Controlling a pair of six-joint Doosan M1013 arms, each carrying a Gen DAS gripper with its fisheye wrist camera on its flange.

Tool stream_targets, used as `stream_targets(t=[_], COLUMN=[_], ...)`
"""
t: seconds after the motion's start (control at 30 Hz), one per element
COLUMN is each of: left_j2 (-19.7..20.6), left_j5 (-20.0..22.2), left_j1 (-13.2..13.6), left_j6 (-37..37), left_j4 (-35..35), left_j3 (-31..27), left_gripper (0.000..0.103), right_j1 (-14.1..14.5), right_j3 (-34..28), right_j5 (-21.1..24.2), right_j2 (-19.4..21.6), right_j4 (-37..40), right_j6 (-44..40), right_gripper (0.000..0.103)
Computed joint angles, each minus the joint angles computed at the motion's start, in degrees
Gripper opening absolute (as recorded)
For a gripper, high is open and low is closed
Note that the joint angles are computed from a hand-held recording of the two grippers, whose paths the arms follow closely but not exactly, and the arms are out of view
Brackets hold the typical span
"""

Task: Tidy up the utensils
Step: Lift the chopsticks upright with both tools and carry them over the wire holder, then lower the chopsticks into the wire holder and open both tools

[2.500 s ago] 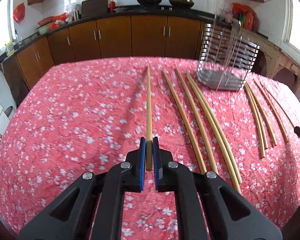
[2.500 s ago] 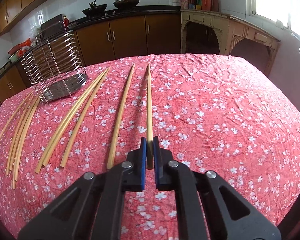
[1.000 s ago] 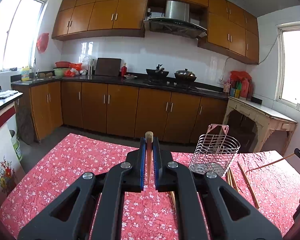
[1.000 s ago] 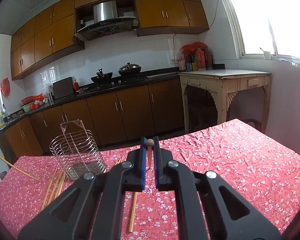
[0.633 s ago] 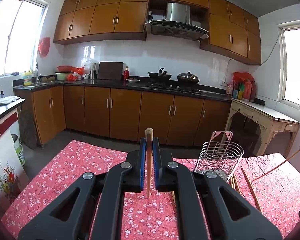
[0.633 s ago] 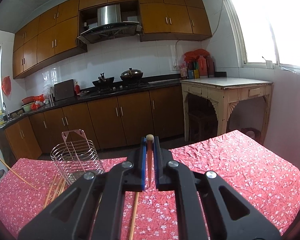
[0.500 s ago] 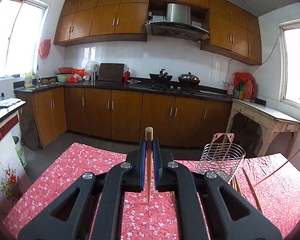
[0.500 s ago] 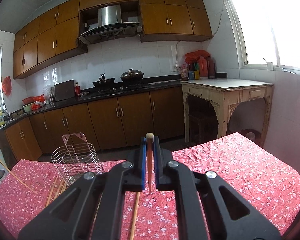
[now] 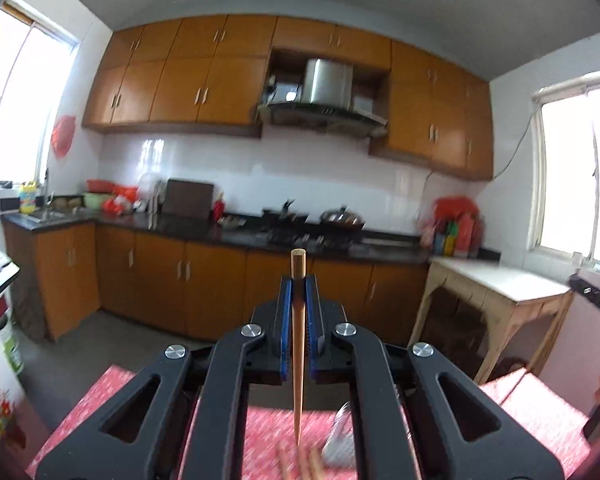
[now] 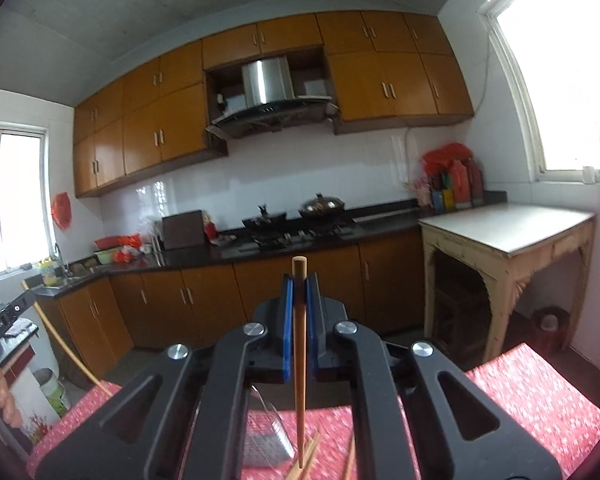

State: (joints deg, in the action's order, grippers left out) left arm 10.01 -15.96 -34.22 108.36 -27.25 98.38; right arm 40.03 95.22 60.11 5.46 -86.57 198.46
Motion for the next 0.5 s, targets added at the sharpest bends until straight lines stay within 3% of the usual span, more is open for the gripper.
stream_targets(t=[0.23, 0.5], left_j2=[3.56, 8.02], left_j5=[-0.25, 3.97], left_j1=[-1.60, -1.24], left_j6=[-5.02, -9.48], left_j4=[3.20, 4.80], left_j3=[-4.26, -7.07], left_gripper=[0.007, 0.007], right_j1=[-3.14, -5.74], right_j3=[-4.13, -5.65], right_j5=[-6.41, -11.56], right_j2=[3.57, 7.95], right_j4=[-1.75, -2.13], right_j6=[1.40, 2.78], right_gripper=[0.008, 0.008])
